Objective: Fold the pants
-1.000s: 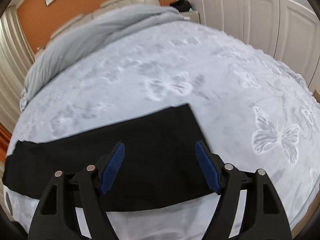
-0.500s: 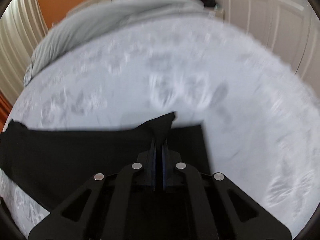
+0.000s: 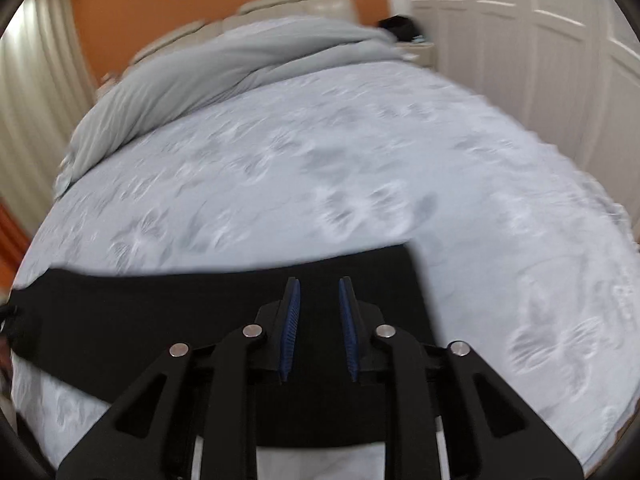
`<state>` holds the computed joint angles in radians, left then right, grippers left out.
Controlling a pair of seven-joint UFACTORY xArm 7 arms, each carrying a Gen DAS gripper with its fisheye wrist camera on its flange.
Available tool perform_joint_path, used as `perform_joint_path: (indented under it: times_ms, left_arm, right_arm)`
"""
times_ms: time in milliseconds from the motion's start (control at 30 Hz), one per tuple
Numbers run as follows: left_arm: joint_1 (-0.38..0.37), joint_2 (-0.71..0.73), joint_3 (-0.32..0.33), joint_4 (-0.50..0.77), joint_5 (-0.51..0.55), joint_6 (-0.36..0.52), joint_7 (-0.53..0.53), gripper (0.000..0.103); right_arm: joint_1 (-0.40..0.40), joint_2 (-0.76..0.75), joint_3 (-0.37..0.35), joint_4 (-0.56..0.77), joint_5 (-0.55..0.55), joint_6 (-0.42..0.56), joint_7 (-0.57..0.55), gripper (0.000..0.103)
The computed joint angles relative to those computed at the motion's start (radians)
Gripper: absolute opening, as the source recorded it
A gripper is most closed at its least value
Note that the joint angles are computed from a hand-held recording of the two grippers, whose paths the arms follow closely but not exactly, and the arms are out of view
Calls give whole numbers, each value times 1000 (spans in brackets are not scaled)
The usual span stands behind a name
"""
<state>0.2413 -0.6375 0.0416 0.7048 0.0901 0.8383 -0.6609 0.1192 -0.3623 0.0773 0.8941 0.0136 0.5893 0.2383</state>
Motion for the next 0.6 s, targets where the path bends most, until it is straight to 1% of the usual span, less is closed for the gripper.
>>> perform_joint_path:
  times_ms: [33, 67, 100, 133, 167, 200, 233, 267, 300, 333, 367, 400, 433, 467, 533, 567, 600]
  left_arm:
    - [8, -3, 8, 9, 6, 20, 7, 72]
    - [4, -20, 47, 8, -14, 22, 40, 72]
    - [0, -44, 82, 0, -42, 15, 68, 72]
    - [2, -72, 115, -5, -68, 11, 96, 72]
    - [18, -110, 150, -9, -85, 12, 125, 73]
    - [37, -127, 164, -8, -91, 19, 140, 76]
    - [64, -153, 192, -9, -95, 32, 160, 78]
    - [83, -169, 209, -13, -103, 39, 176, 78]
    - [105, -195, 240, -24, -116, 50, 195, 79]
    - [130, -214, 258, -35, -124, 67, 205, 79]
    - [154, -233, 274, -47, -134, 85, 210, 79]
    - [166, -245, 305, -58, -157, 109, 223, 79]
    - [165, -245, 334, -61, -189, 126, 238, 79]
    - [157, -240, 367, -60, -228, 142, 258, 79]
    - [109, -205, 449, -41, -328, 170, 330, 77]
    - [95, -193, 471, -35, -371, 178, 356, 77]
    - [82, -181, 488, -36, -414, 173, 380, 70]
  right_arm:
    - [-54, 17, 62, 9, -77, 81, 64, 22]
    - [-76, 18, 98, 10, -132, 130, 130, 24]
    - [-57, 8, 97, 3, -145, 158, 157, 25]
    - [4, -17, 66, -9, -116, 144, 145, 25]
    - [23, -46, 70, -19, -79, 131, 124, 25]
    - [49, -68, 73, -19, -60, 128, 114, 27]
    - [79, -95, 83, -18, -38, 125, 111, 41]
    - [98, -110, 95, -15, -23, 123, 121, 51]
    - [113, -116, 109, -11, -10, 121, 139, 69]
    - [139, -118, 124, -5, 14, 122, 157, 72]
    - [170, -109, 127, 1, 43, 123, 156, 72]
    - [191, -99, 130, 5, 62, 117, 157, 72]
    - [208, -84, 149, 14, 71, 106, 176, 72]
    - [222, -67, 169, 23, 76, 95, 204, 72]
    - [250, -31, 181, 35, 94, 72, 233, 72]
    - [259, -12, 184, 44, 96, 63, 249, 72]
    - [270, 15, 193, 58, 98, 56, 266, 72]
